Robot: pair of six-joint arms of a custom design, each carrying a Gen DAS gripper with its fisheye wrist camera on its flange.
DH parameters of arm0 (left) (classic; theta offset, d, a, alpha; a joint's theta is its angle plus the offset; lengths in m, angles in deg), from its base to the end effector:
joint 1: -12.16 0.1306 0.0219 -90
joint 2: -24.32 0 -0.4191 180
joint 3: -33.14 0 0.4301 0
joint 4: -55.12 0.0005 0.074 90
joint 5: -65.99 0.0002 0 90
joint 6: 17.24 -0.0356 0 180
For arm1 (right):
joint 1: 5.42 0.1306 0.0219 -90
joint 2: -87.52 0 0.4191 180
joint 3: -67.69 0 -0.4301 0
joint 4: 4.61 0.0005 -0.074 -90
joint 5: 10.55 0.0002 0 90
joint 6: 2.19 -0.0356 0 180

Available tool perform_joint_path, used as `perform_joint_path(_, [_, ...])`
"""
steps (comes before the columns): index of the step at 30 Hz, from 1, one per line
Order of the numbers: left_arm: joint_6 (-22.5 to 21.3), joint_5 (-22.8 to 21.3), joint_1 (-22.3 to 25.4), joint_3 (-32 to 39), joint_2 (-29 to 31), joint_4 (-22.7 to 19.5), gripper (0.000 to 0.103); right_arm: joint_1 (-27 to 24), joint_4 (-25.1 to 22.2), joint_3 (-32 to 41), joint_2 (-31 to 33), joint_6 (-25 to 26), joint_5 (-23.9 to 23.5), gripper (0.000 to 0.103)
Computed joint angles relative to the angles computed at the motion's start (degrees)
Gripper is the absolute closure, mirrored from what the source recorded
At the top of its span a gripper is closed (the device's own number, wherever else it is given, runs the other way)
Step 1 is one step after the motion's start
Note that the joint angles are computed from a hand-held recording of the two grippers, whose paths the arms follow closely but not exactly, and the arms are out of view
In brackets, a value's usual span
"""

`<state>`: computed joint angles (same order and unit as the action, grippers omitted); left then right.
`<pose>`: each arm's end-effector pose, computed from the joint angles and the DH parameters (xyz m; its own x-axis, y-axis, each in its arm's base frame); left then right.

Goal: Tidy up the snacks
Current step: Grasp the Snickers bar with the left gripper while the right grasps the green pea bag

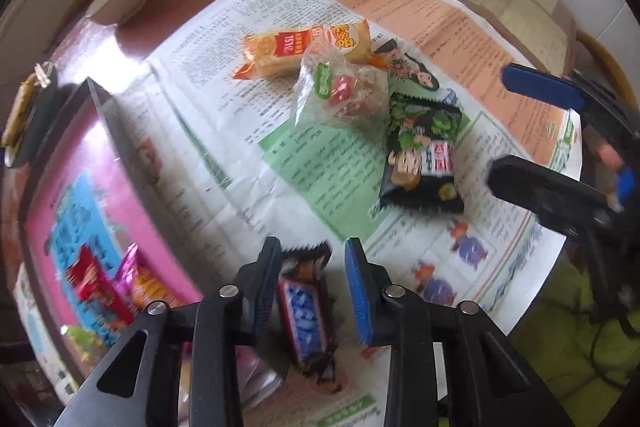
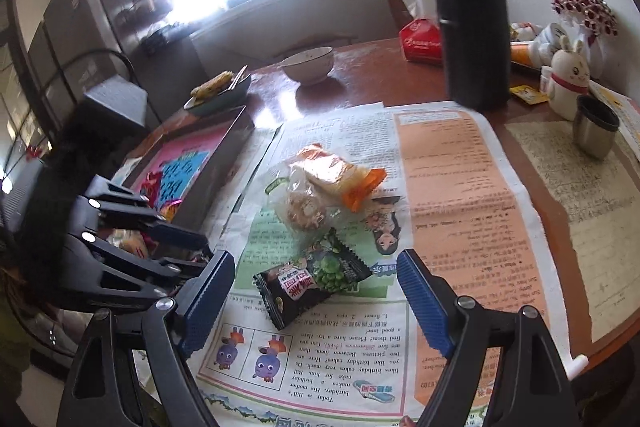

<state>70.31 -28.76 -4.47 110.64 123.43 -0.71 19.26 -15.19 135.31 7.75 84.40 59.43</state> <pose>0.4910 -0.1441 0.2791 -0.9229 0.3201 -0.2138 0.3077 0.9472 0.0900 0.4829 0.2348 0.2376 -0.6576 -0.2407 -0.7139 -0.5810 0.7652 0.2773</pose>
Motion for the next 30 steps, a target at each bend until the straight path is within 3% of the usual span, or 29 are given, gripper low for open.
perform_joint_path(2, [-0.69, -1.65, -0.68, 0.40, -0.24, -1.63, 0.057, 0.48, -0.83, 0.34, 0.63, 1.95, 0.40, 0.020])
perform_joint_path(9, [0.00, -4.70, -2.75, -0.62, 0.36, -3.37, 0.056, 2.63, -2.36, 1.59, 2.90, 9.91, 5.95, 0.020])
perform_joint_path(11, [0.39, -5.74, -3.38, -1.62, -0.17, -2.10, 0.055, 2.75, -2.52, 1.88, 3.39, 11.93, 5.55, 0.020])
perform_joint_path(15, [2.19, -3.64, -2.83, -3.13, -1.24, 0.59, 0.056, 3.07, -3.06, 2.48, 4.43, 15.11, 4.66, 0.020])
perform_joint_path(19, [3.64, -2.67, -2.42, -5.36, -2.70, 4.22, 0.063, 3.42, -3.14, 3.16, 5.70, 15.93, 5.52, 0.020])
perform_joint_path(21, [4.49, -4.24, -3.31, -7.29, -4.33, 6.29, 0.066, 3.38, -2.25, 2.98, 5.80, 16.22, 4.97, 0.023])
perform_joint_path(22, [5.11, -4.52, -3.76, -7.92, -4.93, 6.77, 0.074, 3.39, -2.06, 2.93, 5.80, 16.39, 4.77, 0.030])
perform_joint_path(30, [12.05, -4.58, -5.38, -12.78, -8.37, 14.71, 0.074, 2.41, 0.66, 1.18, 4.72, 13.35, 2.17, 0.050])
